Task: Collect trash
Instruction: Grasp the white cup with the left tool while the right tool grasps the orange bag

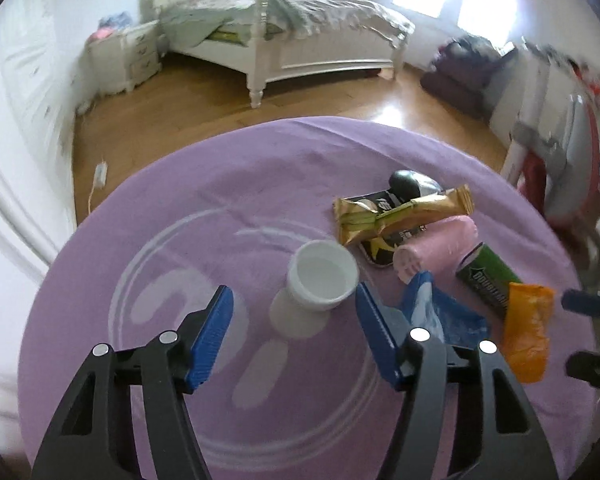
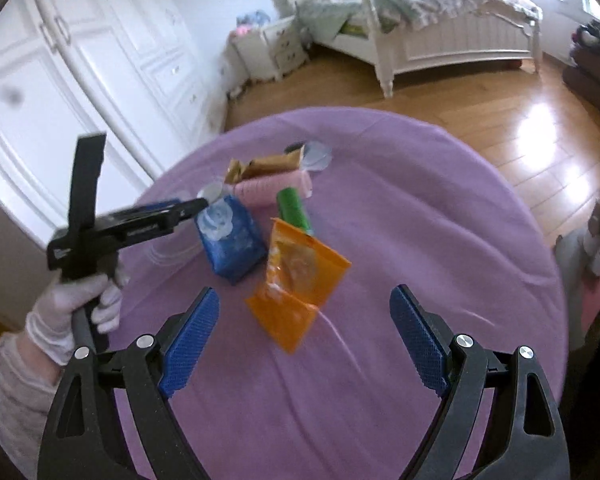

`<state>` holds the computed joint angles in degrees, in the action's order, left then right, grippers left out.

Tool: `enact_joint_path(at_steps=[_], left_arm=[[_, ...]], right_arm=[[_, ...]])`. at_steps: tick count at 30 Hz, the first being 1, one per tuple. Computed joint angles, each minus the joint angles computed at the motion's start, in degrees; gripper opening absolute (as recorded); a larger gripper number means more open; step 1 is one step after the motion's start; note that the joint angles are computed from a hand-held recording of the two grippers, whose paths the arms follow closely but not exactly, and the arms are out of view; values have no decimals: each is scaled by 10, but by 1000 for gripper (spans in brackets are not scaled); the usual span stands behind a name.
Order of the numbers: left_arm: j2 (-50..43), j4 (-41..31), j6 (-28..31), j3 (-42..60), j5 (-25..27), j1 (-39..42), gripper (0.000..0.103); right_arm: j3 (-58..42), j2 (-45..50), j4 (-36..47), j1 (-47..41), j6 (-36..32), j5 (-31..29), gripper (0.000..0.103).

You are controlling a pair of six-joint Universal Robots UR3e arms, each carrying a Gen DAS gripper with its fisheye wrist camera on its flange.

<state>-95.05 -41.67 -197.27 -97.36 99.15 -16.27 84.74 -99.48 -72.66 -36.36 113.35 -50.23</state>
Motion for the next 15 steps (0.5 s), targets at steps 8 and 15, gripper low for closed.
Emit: enact_joint_path(at_steps=[8, 15], left_arm=[[-19, 29, 4, 1, 35, -14, 42], [2, 58, 0, -34, 10, -4, 35]], right_arm=[[78, 2, -155, 77, 104, -51, 48], [77, -36, -57, 2, 26, -10, 39]])
